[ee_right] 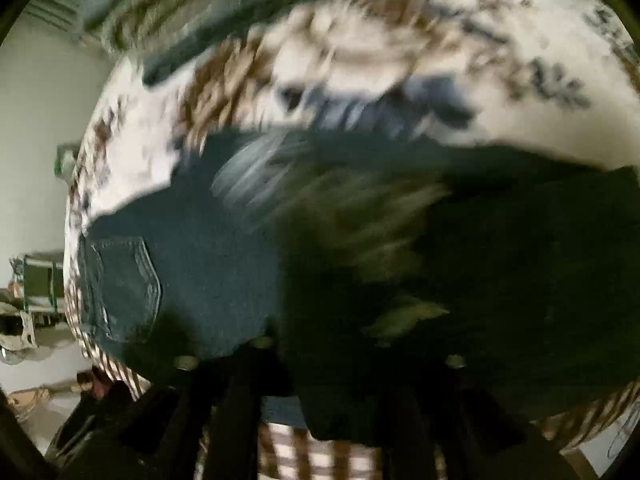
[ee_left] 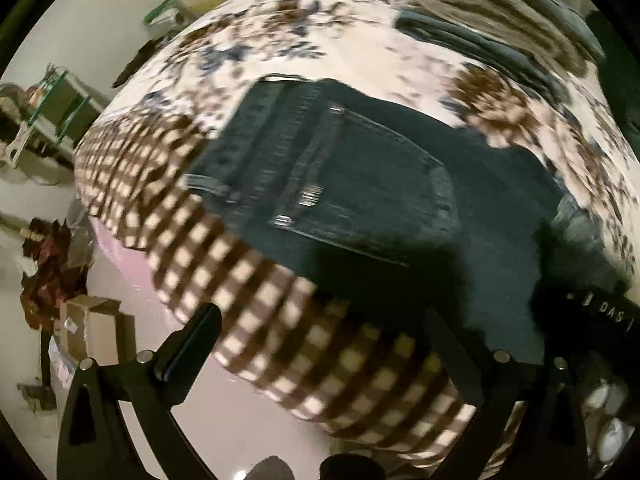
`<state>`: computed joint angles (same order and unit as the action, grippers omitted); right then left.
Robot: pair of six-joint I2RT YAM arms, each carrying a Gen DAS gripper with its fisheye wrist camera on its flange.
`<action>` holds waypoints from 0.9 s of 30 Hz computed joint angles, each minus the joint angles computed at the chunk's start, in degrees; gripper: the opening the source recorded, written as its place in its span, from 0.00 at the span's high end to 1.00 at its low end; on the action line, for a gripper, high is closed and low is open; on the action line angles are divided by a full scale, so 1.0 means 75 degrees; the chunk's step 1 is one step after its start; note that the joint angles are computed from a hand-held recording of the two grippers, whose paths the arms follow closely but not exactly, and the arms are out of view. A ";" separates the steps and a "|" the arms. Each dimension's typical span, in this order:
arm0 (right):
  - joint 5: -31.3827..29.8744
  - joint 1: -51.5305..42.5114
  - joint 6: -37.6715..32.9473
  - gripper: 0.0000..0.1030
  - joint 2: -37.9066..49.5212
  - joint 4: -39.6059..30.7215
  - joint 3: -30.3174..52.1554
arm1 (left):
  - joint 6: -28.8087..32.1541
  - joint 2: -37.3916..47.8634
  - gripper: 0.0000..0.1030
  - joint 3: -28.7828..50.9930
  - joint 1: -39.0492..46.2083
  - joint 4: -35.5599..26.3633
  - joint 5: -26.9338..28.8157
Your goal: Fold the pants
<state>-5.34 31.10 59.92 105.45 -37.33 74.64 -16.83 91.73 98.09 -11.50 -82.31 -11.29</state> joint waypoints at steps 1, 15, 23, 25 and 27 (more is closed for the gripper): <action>-0.0234 0.0055 -0.0037 0.50 0.0109 0.0200 0.0073 | 0.0002 0.0048 0.00 0.0108 0.0078 -0.0060 0.0038; -0.1175 -0.3126 -0.0901 0.27 -0.4441 -0.0766 -0.3545 | -0.0688 0.2827 0.00 0.3298 -0.1615 -0.0862 0.1072; -0.1740 -0.4846 -0.1995 0.27 -0.5333 -0.1331 -0.4532 | -0.0370 0.3116 0.95 0.2337 -0.2528 -0.0581 0.1050; -0.1671 -0.4366 -0.1606 0.27 -0.5104 -0.1040 -0.4462 | -0.0327 0.2595 0.96 0.1914 -0.2470 -0.0229 0.0888; -0.1590 -0.3933 -0.1342 0.27 -0.4940 -0.0846 -0.4372 | -0.0374 0.2102 0.96 0.1642 -0.2229 -0.0042 0.1035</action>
